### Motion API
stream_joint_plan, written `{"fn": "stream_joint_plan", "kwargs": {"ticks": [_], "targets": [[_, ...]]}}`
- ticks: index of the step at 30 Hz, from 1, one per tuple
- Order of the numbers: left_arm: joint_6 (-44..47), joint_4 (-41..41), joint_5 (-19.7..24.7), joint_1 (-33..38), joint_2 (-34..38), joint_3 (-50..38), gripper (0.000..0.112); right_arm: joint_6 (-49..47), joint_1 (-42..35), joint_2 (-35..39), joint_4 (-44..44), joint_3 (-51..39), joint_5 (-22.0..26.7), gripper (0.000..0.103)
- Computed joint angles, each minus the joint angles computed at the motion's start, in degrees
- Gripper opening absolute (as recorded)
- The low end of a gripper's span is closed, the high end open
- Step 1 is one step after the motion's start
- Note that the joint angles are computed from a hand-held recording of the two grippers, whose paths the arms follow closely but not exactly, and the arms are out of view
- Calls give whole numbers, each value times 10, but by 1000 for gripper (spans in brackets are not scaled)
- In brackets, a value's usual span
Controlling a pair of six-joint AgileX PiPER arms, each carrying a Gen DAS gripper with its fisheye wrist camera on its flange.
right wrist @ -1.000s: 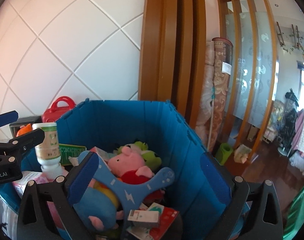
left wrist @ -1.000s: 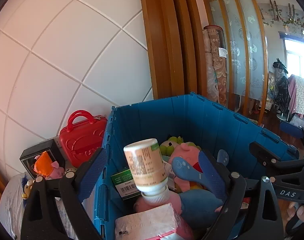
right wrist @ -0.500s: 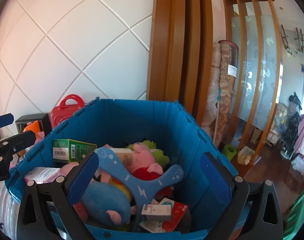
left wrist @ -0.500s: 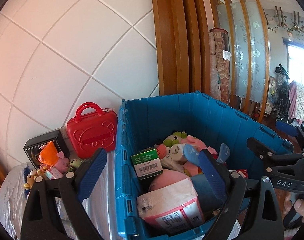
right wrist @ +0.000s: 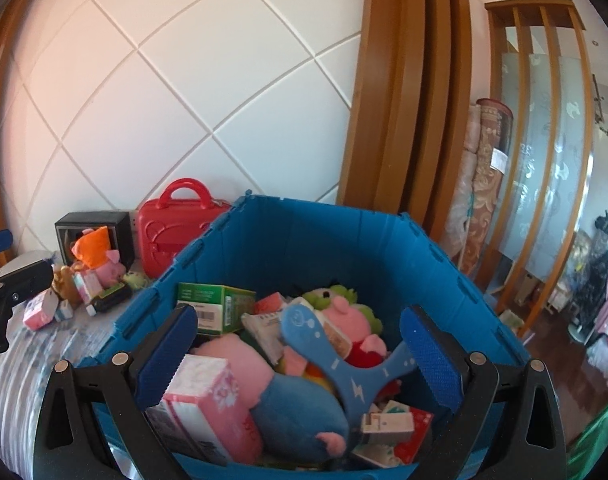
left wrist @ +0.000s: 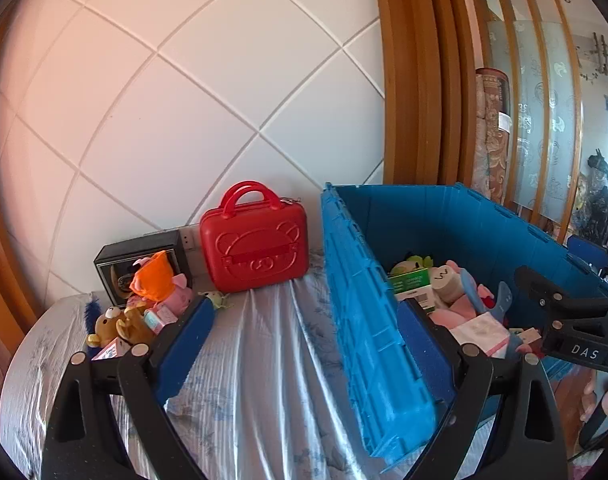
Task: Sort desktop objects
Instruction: 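Withdraw both grippers from the crate back toward the bed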
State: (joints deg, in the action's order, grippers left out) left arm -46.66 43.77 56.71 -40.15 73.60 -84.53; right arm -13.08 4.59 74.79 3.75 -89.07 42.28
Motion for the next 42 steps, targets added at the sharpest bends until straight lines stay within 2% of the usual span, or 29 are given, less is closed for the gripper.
{"fn": "stream_joint_plan", "kwargs": {"ticks": [7,13,16,20,25,27,35,42], "targets": [[84,-94,-45,146,-92,83,94,151,167,16,-169,-19,17,103],[235,-231,-86,317,-147,131,94,260,307,50,-289,-50,47,103],[327,-309,-99,406,-163,145,94,290,360,75,-318,-73,62,103],[489,-464,-111,556,-173,166,94,314,416,116,-341,-107,80,103],[657,-619,-101,717,-169,184,94,318,461,171,-345,-157,94,103],[701,-657,-97,766,-156,186,94,317,472,192,-342,-175,98,103],[768,-701,-117,854,-83,194,94,276,492,302,-292,-280,112,103],[766,-673,-160,881,10,192,94,206,478,435,-223,-445,168,103]]}}
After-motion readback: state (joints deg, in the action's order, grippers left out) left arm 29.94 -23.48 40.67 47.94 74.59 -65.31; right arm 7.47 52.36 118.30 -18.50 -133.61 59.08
